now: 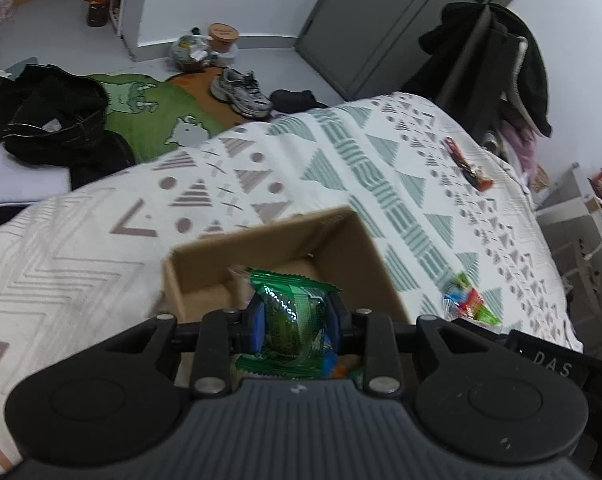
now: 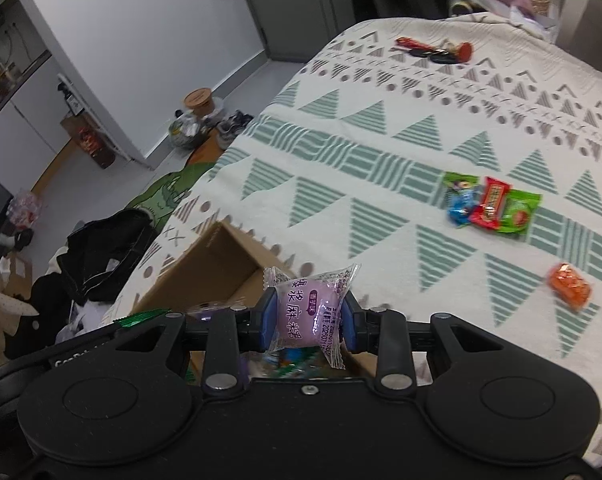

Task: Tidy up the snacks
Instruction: 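Carry green candy to the box with left tool while right tool carries pink candy, then open left and right tools over the box, releasing both candies, then grasp green candy with red fruit print with left tool while right tool grasps orange candy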

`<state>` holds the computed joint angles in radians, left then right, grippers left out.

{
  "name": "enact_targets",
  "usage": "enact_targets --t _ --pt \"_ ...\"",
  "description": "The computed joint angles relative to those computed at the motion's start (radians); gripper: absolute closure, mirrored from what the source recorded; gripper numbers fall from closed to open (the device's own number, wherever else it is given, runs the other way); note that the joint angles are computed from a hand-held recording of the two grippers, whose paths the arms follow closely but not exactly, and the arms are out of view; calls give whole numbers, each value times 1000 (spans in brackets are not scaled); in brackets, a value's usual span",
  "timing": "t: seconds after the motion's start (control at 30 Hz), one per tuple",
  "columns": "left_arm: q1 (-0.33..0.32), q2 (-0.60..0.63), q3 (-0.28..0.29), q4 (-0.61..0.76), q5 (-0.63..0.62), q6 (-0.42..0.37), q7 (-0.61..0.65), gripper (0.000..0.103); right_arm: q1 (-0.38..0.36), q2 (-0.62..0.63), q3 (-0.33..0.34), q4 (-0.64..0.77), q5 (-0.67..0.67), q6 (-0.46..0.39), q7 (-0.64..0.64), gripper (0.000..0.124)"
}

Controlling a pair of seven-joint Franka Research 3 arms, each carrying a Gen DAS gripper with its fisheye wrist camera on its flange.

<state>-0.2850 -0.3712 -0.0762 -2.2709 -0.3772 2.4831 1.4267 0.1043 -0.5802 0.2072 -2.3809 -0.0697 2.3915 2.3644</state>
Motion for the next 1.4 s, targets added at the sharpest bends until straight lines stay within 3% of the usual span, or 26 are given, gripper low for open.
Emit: enact_targets --t 0.2,0.4,0.53,0.63,0.93,1.4 --pt "15 39 4 26 6 -27 9 68 22 63 -8 28 22 28 -11 91" --pt "25 43 0 28 -17 -21 22 49 33 79 -18 39 27 32 -21 77" --pt "31 44 -4 32 -14 -20 8 42 29 57 -32 25 36 24 -34 76" --pt "29 41 -13 33 -8 -15 -4 33 16 24 -38 3 38 11 -38 76" --pt "-18 40 -32 51 -23 -8 8 21 -53 -121 -53 -81 25 -54 -53 68" --pt "-106 68 -82 106 -59 -3 20 13 -194 -343 -106 -203 35 -124 -112 44"
